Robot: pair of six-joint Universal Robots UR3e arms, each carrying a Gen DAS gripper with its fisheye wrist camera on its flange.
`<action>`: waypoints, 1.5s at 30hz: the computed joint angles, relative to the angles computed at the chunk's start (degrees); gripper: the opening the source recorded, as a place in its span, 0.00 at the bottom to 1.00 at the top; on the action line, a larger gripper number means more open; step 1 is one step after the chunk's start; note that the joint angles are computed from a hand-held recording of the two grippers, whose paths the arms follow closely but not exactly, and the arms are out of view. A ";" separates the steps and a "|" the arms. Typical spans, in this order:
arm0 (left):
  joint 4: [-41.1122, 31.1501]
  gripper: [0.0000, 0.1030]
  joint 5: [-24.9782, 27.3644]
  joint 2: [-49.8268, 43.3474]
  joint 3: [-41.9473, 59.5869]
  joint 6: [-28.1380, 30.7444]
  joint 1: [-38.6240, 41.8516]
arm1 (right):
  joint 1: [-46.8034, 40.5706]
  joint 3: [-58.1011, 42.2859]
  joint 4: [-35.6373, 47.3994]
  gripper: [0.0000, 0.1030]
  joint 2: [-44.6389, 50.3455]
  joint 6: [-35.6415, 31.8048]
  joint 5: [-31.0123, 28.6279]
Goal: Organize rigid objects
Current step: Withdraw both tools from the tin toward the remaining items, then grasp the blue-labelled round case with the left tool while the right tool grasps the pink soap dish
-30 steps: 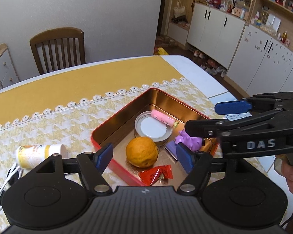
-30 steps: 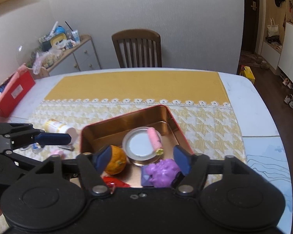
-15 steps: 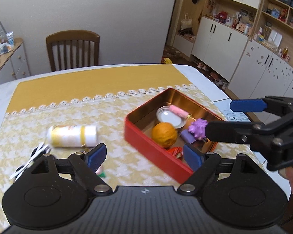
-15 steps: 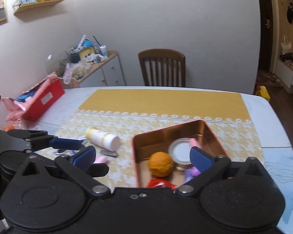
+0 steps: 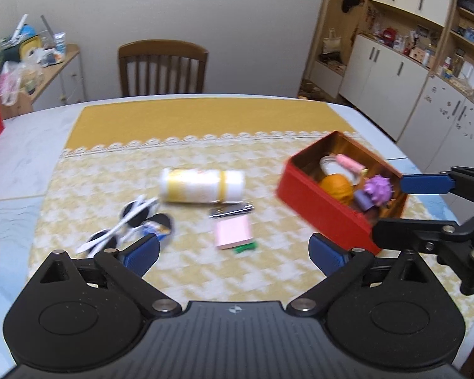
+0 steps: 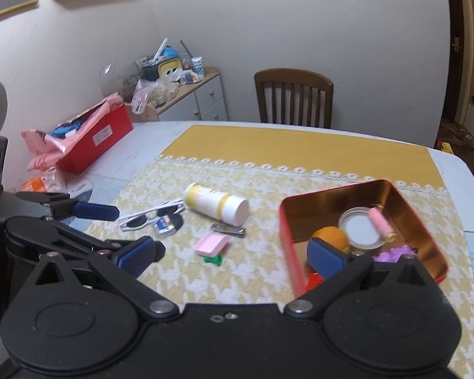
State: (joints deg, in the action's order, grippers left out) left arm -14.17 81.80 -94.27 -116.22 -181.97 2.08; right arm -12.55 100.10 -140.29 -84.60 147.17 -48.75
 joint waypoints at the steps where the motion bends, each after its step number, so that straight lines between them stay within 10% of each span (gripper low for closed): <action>1: 0.24 0.98 0.36 0.53 -0.92 0.46 0.77 | 0.75 0.64 -0.88 1.00 -0.02 0.19 -0.69; 19: 17.41 0.98 2.12 -10.83 -5.76 4.12 6.98 | 16.00 -8.86 -11.23 0.91 17.50 1.65 -14.08; 32: 16.04 0.97 1.33 -22.05 3.71 4.01 6.24 | 19.00 -21.67 -6.75 0.71 28.90 -6.79 -18.04; 45: 12.37 0.60 0.67 -25.84 9.57 4.95 5.89 | 19.18 -28.45 -2.11 0.49 33.60 -10.64 -17.26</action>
